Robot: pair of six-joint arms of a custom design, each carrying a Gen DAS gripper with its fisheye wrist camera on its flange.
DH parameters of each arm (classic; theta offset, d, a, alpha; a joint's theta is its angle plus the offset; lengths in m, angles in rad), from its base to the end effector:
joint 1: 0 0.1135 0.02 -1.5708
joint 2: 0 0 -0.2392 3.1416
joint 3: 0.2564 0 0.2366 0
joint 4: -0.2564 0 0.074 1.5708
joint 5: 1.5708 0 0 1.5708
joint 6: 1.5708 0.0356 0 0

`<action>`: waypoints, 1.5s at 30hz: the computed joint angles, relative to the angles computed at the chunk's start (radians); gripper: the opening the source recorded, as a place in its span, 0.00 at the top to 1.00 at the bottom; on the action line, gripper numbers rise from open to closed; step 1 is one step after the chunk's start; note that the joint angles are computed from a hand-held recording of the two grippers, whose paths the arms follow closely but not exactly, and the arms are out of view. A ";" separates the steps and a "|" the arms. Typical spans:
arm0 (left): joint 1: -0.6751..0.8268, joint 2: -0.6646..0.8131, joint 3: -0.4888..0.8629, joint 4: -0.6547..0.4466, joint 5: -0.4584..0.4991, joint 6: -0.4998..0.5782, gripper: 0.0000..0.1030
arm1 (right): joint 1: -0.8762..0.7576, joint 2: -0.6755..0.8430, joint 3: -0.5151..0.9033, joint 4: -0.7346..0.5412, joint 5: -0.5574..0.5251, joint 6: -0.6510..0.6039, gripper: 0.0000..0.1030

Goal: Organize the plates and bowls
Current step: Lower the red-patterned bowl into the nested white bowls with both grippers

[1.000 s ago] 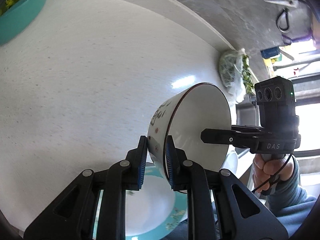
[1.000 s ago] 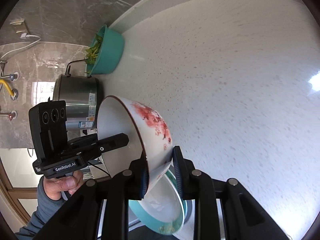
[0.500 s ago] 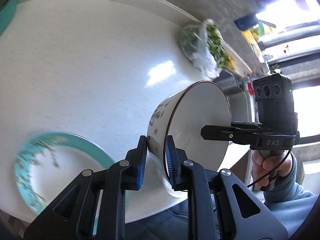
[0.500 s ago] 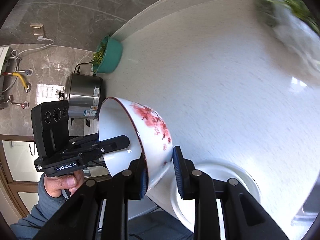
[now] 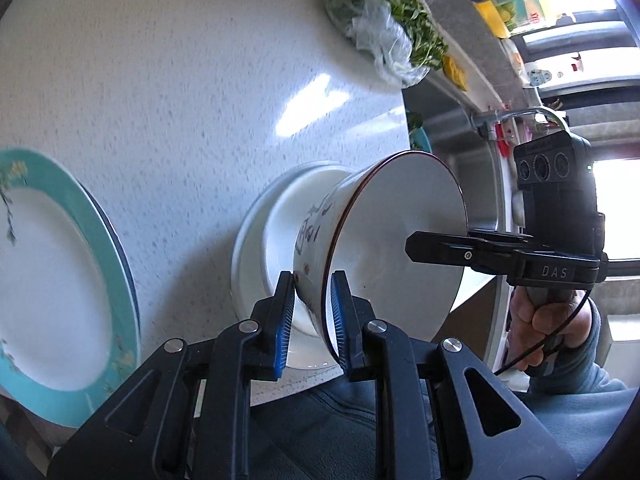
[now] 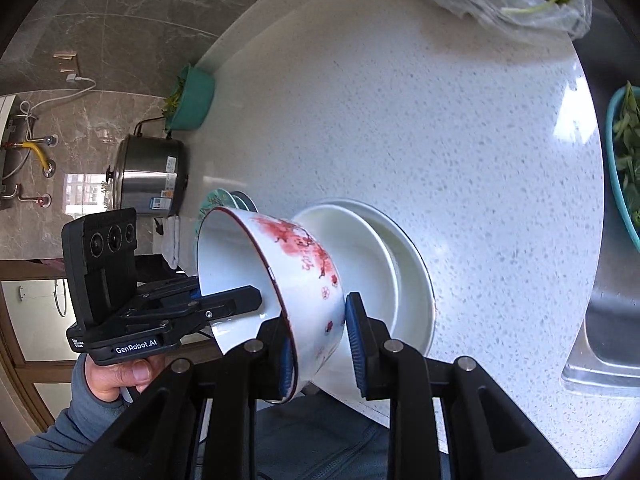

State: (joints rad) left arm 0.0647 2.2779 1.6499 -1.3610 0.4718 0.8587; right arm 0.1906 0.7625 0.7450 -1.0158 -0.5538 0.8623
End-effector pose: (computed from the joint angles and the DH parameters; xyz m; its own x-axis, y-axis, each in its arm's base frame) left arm 0.3532 0.0067 0.1128 -0.7789 0.6252 -0.0490 0.5323 0.6177 -0.5788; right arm 0.1244 0.0431 0.2451 -0.8719 0.4895 0.0099 0.3636 0.6338 0.6827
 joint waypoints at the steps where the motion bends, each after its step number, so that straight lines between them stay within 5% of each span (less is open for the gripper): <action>1: 0.001 0.009 -0.001 0.008 -0.002 -0.002 0.84 | 0.003 -0.015 -0.009 -0.010 0.003 -0.002 0.74; 14: -0.032 0.043 -0.028 0.093 -0.009 -0.047 0.84 | 0.069 -0.004 -0.050 0.027 0.067 0.046 0.76; 25: -0.032 0.017 -0.056 0.124 -0.024 -0.042 0.84 | 0.245 0.140 0.062 0.026 0.255 0.082 0.79; 45: -0.041 0.017 -0.064 0.154 -0.041 -0.052 0.90 | 0.342 0.253 0.152 -0.007 0.325 0.112 0.78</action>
State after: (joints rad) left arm 0.0238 2.2953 1.5864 -1.2074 0.4303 0.8065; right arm 0.5329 1.0155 0.8967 -1.0231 -0.2287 0.9747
